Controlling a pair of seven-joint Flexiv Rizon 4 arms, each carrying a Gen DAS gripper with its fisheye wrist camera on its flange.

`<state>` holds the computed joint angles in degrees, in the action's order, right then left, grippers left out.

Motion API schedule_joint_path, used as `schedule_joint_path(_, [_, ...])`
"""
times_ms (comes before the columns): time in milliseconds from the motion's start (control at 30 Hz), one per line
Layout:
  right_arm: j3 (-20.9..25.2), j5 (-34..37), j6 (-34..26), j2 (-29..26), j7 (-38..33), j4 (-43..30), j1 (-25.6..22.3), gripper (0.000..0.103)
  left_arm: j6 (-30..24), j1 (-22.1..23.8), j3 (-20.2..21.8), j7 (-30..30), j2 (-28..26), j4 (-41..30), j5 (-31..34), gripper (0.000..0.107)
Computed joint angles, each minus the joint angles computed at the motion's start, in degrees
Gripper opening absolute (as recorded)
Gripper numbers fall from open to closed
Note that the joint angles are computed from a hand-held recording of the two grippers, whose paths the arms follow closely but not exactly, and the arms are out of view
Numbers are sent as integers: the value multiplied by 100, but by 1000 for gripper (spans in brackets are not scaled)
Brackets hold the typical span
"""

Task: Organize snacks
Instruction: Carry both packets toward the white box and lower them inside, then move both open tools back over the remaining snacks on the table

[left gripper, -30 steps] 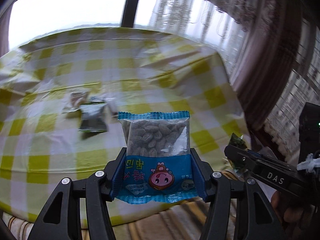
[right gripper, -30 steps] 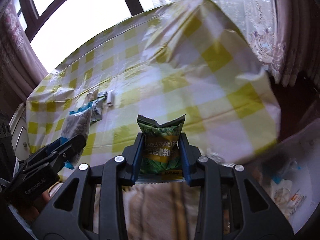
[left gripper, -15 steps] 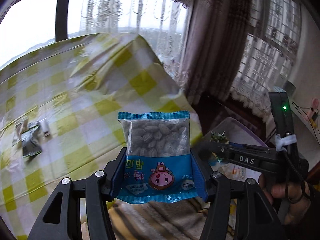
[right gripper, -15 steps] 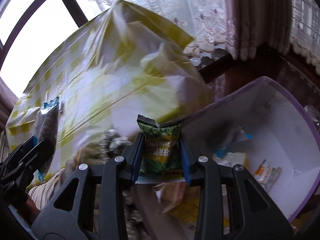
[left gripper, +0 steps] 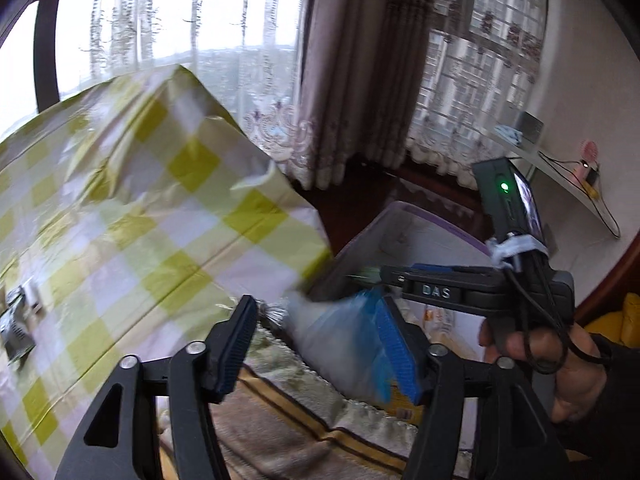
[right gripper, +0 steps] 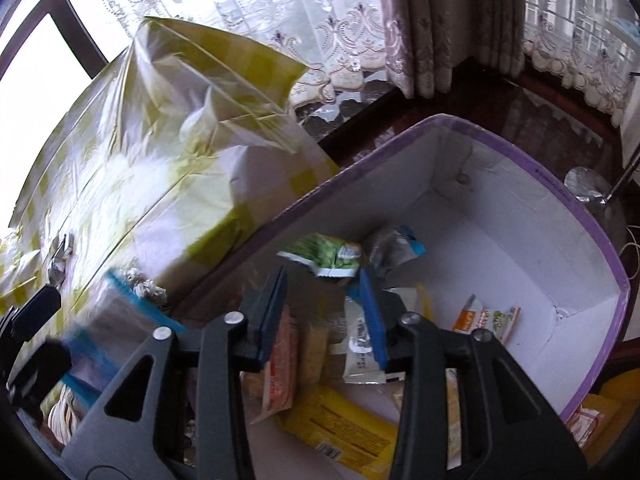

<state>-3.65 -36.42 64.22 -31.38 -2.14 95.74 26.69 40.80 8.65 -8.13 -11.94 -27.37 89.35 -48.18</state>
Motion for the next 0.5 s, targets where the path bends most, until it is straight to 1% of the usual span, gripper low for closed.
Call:
schedule_joint_path(33, [-10,-5,-44,15,18,7,8,57,3,-5,10,-47,-12,-11,7,78])
schedule_joint_path(67, [-41,-38,-124,31,59,5,32,63,36,-12,10,-84,-16,-5,-6,84])
schedule_joint_path(133, [-80,-135,-266,33,154,-21,85,66,56,15,-1,-172,-33,-24,-89,84])
schedule_joint_path(200, [-31,-149,-488,3,95,-122,80,74,366,-27,8,-234,-12,51,-178,85])
schedule_joint_path(233, [68,-57,-720,-48,-85,-271,47,80,555,-54,22,-278,2,90,-197,87])
schedule_joint_path(267, [97,-57,-823,-75,-157,-338,57,82,856,-112,41,-327,16,151,-202,88])
schedule_joint_path(333, [87,-147,-1118,-124,-268,-498,138,82,1660,-287,97,-484,4,253,-77,88])
schedule_joint_path(367, [82,-185,-1253,-126,-277,-535,173,85,1913,-313,85,-532,-16,270,0,88])
schedule_joint_path(433, [49,-312,-1640,-155,-290,-682,275,87,2306,-219,-124,-262,-3,368,-95,88])
schedule_joint_path(500, [27,-442,-2037,-189,-299,-843,363,87,2603,-70,-389,129,15,447,-422,88])
